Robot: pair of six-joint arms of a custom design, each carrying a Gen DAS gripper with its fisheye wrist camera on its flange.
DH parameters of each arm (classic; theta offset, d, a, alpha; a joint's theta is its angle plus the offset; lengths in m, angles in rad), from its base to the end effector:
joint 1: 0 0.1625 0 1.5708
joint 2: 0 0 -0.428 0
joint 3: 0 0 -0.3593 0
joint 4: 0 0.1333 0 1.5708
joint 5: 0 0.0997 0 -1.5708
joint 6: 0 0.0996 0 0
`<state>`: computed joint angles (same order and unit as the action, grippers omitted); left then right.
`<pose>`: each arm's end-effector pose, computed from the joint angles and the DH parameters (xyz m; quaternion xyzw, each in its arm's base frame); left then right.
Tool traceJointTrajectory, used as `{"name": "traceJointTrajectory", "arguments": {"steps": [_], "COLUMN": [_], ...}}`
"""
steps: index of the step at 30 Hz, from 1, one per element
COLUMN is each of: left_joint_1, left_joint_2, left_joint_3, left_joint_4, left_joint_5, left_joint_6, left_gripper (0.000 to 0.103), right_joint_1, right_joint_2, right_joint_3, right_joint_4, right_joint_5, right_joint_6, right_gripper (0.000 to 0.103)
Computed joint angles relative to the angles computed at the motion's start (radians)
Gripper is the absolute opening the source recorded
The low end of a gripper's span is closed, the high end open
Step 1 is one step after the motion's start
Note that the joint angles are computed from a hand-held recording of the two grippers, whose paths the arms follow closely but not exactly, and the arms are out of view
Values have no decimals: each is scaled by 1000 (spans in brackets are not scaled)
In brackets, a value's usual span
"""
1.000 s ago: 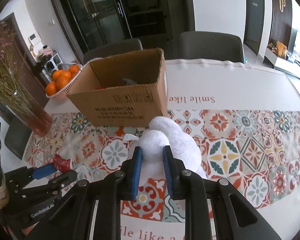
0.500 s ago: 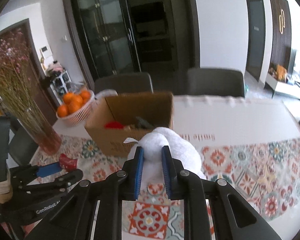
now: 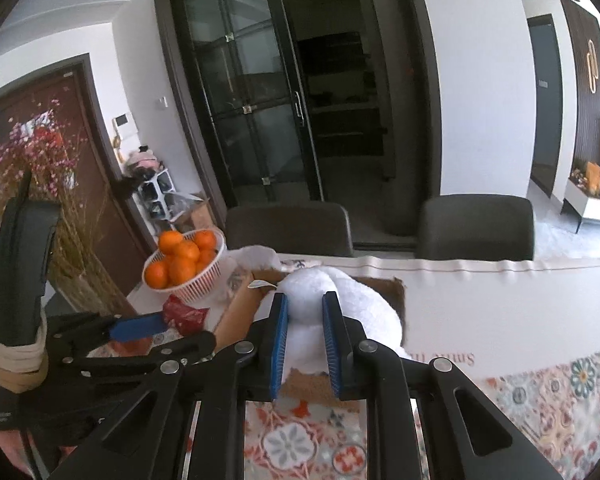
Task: Organize soft objects
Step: 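Carry red packet in left tool while right tool carries bunny to box, then open the left tool in the box while the right tool releases the bunny inside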
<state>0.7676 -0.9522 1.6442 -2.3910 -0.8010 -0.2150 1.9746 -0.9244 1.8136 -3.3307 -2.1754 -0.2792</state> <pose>-0.3147 -0.5853 0.2237 0.2451 0.8922 -0.2345 0.2982 0.3106 -0.5318 0.2486 0.1716 -0.8577 0.4186 0.2444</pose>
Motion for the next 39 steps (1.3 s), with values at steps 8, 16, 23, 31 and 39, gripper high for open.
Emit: {"name": "traceJointTrajectory", "arguments": {"steps": [8, 16, 23, 31, 39], "left_joint_1": [63, 105, 126, 146, 157], "left_joint_2": [104, 179, 220, 261, 291], "left_joint_3": [-148, -234, -273, -315, -344], "left_joint_4": [24, 51, 71, 107, 152], "left_joint_5": [-31, -57, -66, -74, -50], "left_joint_6": [94, 134, 151, 163, 162], "left_gripper": [52, 52, 52, 53, 55], "right_joint_1": [-44, -90, -113, -141, -171], "right_joint_2": [59, 87, 104, 118, 124], "right_joint_3": [-100, -146, -162, -184, -189], "right_joint_4": [69, 129, 161, 213, 257], "right_joint_5": [35, 57, 67, 85, 96], "right_joint_6": [6, 28, 43, 69, 103], "right_gripper": [19, 19, 19, 19, 19]}}
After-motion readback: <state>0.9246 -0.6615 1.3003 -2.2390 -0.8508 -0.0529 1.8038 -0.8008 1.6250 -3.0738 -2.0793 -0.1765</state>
